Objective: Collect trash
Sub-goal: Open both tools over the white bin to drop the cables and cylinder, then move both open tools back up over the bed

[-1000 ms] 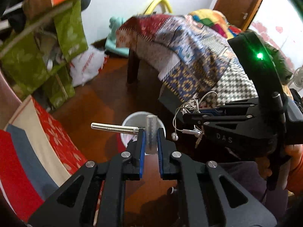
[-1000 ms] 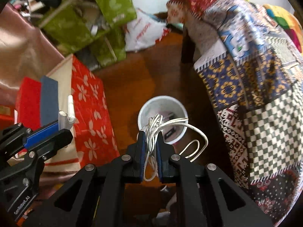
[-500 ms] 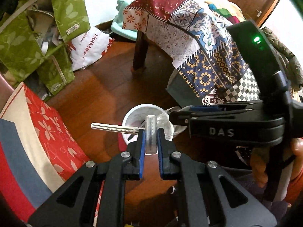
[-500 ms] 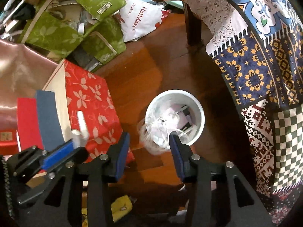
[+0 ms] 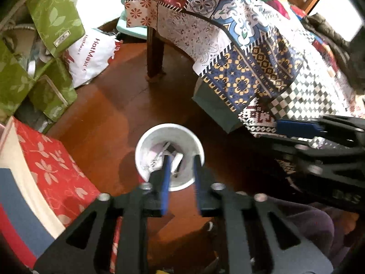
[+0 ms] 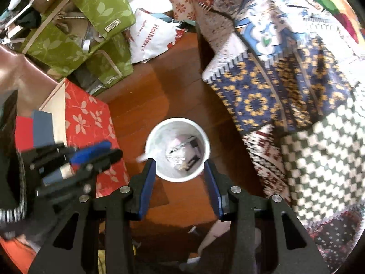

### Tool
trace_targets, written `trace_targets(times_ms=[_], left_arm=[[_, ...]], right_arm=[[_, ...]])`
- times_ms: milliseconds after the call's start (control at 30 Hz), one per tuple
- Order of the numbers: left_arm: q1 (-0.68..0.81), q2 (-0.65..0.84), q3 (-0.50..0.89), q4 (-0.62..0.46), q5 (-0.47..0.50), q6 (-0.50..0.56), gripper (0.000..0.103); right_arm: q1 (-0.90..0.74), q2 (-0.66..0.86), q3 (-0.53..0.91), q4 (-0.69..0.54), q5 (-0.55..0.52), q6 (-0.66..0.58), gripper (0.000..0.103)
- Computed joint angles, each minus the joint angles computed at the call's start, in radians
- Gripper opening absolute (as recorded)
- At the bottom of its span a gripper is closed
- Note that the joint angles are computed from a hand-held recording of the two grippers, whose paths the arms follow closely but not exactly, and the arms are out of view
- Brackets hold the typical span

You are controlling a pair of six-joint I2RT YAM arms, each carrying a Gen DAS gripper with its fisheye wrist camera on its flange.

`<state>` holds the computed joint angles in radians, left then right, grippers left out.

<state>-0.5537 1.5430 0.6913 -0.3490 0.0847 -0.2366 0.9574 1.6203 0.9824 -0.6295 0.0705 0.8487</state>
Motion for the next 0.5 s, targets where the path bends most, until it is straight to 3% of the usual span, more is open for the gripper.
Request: trace_targets(times_ms=[233, 500], left_arm=[[-0.050, -0.161, -0.026, -0.085, -0.067, -0.025, 0.030], [-0.178, -0.474, -0.012, -0.308, -0.187, -0.116, 0.030]], right_arm=[[0.082, -0.127, -0.014, -0.115, 0.088, 0.051, 0.040], [0.254, -0.265, 0.065, -0.310, 0.274, 0.176, 0.040]])
